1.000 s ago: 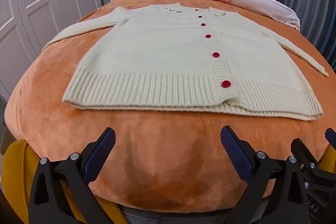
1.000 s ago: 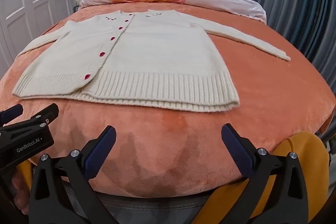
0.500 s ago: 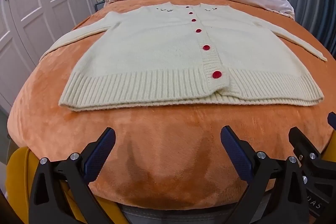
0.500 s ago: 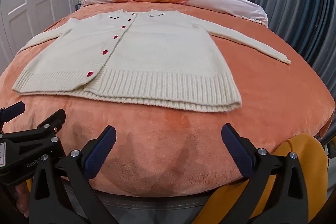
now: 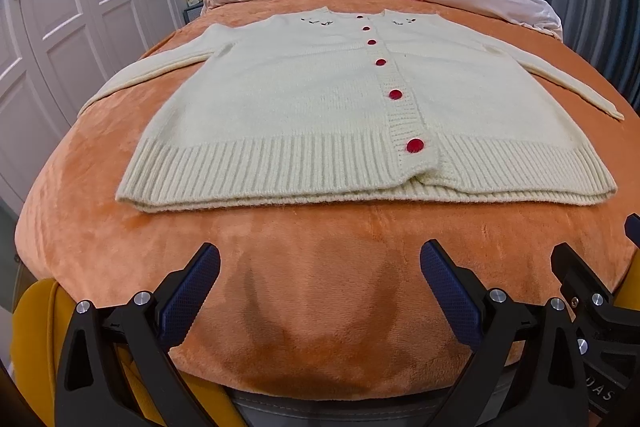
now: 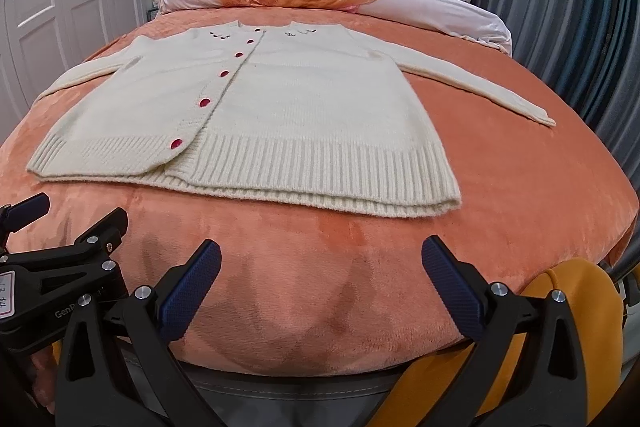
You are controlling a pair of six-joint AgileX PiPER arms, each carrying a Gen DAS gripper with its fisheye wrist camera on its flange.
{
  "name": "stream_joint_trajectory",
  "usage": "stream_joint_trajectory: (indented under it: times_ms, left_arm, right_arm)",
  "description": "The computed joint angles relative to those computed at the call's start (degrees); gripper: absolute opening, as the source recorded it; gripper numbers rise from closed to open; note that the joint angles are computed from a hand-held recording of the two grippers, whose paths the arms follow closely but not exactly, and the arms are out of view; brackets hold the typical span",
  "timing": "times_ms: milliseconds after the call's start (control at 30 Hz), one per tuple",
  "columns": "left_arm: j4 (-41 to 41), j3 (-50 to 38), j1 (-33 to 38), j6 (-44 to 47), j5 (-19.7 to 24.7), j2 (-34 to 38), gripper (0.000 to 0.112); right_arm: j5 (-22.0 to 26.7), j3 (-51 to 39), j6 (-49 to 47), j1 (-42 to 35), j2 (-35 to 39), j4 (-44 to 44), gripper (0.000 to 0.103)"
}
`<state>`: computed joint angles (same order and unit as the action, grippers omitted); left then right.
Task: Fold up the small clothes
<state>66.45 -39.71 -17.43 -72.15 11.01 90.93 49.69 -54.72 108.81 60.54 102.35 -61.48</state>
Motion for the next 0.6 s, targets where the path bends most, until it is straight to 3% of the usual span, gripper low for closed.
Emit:
stream_joint_trajectory:
  times_ms: [600]
  left_arm:
    - [2.4, 0.3, -0.6, -2.6, 0.9, -0.5, 0.098]
  right_arm:
    - [1.0, -0.6, -1.0, 0.2, 0.0, 0.5, 0.098]
